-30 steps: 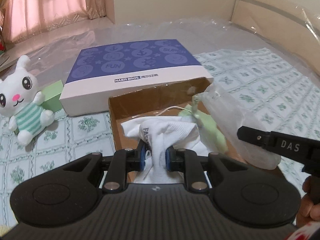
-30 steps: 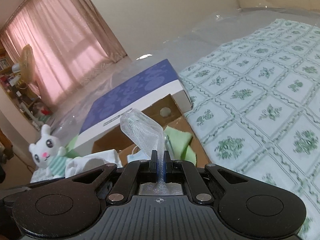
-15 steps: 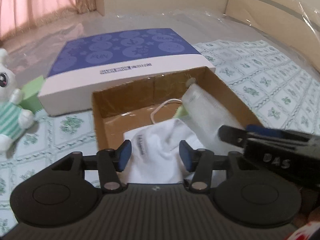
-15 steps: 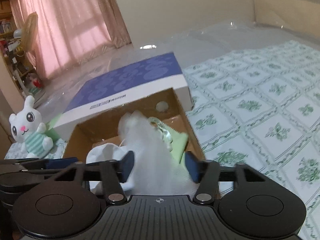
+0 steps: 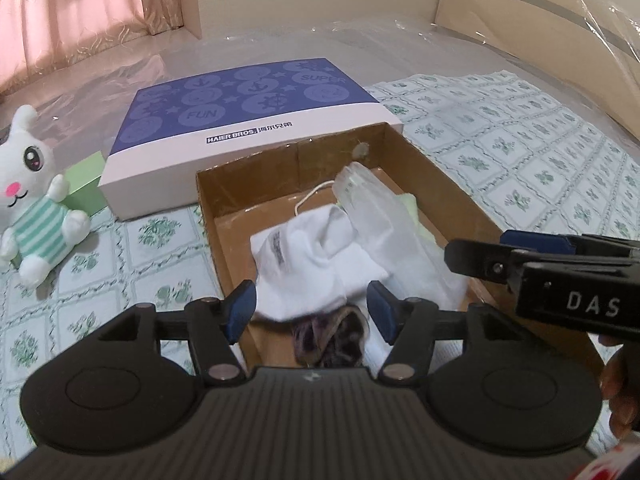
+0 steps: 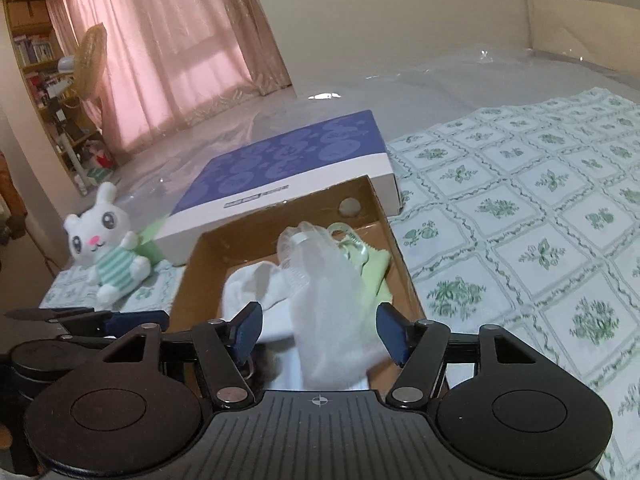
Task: Organize soft objects
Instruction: 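Lower both items into the box and open both tools, then move both tools back toward the dark grey face mask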
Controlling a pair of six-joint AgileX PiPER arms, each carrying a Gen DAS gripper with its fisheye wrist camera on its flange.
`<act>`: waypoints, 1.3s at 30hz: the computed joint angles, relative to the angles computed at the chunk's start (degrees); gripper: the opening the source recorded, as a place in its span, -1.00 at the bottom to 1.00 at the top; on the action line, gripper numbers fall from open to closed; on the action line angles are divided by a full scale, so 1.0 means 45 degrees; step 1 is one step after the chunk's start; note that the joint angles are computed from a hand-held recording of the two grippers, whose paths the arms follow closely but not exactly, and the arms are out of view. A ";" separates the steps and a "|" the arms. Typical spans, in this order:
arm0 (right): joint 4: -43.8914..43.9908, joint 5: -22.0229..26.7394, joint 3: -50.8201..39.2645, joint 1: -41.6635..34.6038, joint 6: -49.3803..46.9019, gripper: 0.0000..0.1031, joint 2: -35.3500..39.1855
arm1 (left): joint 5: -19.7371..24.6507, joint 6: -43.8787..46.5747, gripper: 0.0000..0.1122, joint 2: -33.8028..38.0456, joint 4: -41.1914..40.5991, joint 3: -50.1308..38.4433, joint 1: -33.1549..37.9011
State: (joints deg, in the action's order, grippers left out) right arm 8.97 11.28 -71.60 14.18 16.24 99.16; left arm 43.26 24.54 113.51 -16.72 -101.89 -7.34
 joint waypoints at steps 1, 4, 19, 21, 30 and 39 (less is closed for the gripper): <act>0.0366 -0.0019 0.0263 0.0002 -0.0278 0.23 -0.0279 | 0.0002 0.0100 0.05 -0.0253 -0.0075 0.0295 0.0029; 0.0085 -0.0051 0.0964 0.0082 0.0288 0.24 -0.1107 | -0.0124 0.0472 0.05 -0.1121 -0.0443 0.1338 0.0171; -0.7508 0.1363 0.4113 0.2218 0.8888 0.26 -0.5780 | 0.0224 0.1408 0.05 -0.6918 -0.1636 0.6721 0.1528; -0.8647 0.1782 0.4453 0.2849 1.0175 0.27 -0.6282 | 0.0389 0.1420 0.05 -0.7688 -0.1660 0.7292 0.1809; -1.1064 0.4138 0.5175 0.5715 1.3525 0.27 -0.7846 | 0.2385 0.2203 0.05 -1.0618 -0.2291 0.8988 0.4063; -1.2988 0.7197 0.5349 0.9800 1.6275 0.28 -0.8665 | 0.4975 0.4739 0.05 -1.2724 -0.3706 0.9951 0.7928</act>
State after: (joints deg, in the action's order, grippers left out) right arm -49.48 43.67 -47.53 58.28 89.47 60.17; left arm 65.65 45.86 56.26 -33.39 -57.11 28.34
